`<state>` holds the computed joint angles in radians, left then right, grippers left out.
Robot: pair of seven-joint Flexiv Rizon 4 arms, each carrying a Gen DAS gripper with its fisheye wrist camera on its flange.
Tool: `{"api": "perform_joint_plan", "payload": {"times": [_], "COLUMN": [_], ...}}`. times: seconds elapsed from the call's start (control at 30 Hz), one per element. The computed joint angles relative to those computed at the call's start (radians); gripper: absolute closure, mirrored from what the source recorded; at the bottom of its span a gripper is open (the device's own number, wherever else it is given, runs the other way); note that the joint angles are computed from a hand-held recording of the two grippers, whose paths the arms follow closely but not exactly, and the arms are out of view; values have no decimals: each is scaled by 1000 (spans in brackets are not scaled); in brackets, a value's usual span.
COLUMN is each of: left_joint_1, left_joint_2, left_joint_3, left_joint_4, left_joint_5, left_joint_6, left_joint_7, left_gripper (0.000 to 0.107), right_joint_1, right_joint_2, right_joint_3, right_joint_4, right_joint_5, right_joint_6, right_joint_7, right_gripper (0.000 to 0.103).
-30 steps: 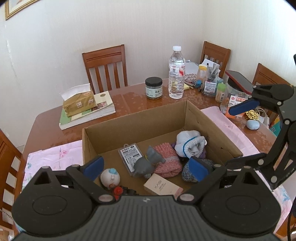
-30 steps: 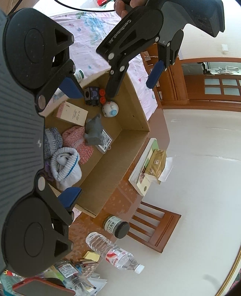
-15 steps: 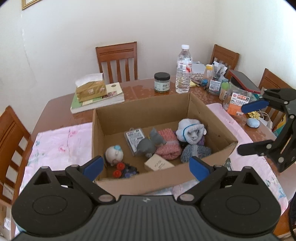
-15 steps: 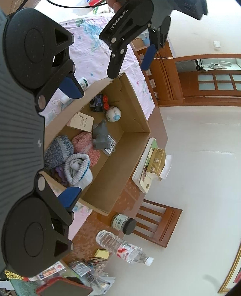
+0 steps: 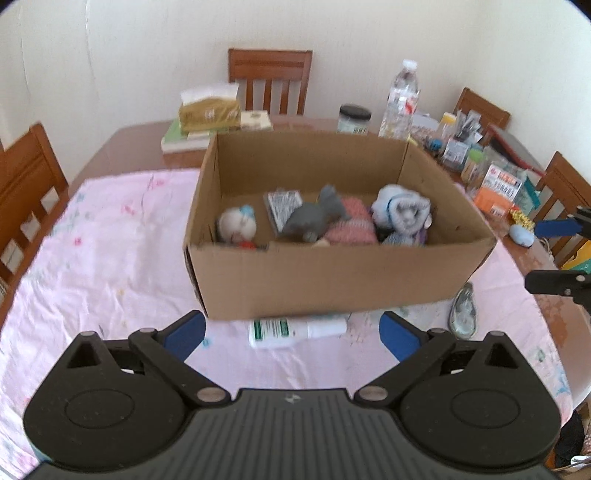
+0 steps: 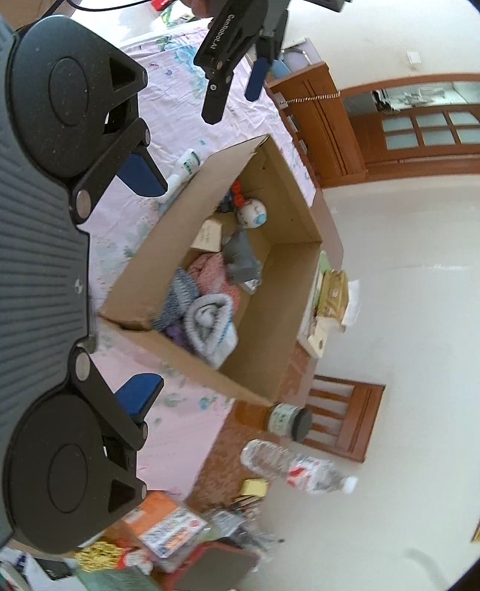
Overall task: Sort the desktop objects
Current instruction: 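Withdraw both tools toward the white spray bottle and correction tape, then grasp the white spray bottle with the left tool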
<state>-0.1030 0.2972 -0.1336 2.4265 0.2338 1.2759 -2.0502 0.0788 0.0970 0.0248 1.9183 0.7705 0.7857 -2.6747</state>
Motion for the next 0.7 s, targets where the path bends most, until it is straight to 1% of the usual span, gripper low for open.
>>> {"api": "perform_joint_plan", "payload": {"times": [0.07, 0.13, 0.33, 0.43, 0.6, 0.7], "left_joint_1": [1, 1, 25, 46, 22, -7], "left_joint_2": [-19, -47, -148, -193, -253, -281], "left_joint_3": [0, 2, -7, -18, 6, 39], "left_joint_4": [10, 22, 24, -4, -70, -91], "left_joint_5": [-3, 1, 66, 172, 322, 346], "left_joint_6": [14, 49, 127, 143, 132, 132], "left_joint_7": [-13, -18, -98, -206, -326, -337], "left_gripper": [7, 7, 7, 7, 7, 7], "right_joint_1": [-4, -8, -19, -24, -26, -27], "right_joint_2": [-8, -12, -19, -19, -18, -20], "right_joint_3": [5, 5, 5, 3, 6, 7], "right_joint_4": [16, 29, 59, 66, 80, 84], "right_joint_5": [-27, -34, -28, -19, -33, -42], "right_joint_6": [14, 20, 21, 9, 10, 13], "right_joint_7": [41, 63, 134, 164, 189, 205], "right_gripper": [0, 0, 0, 0, 0, 0]}}
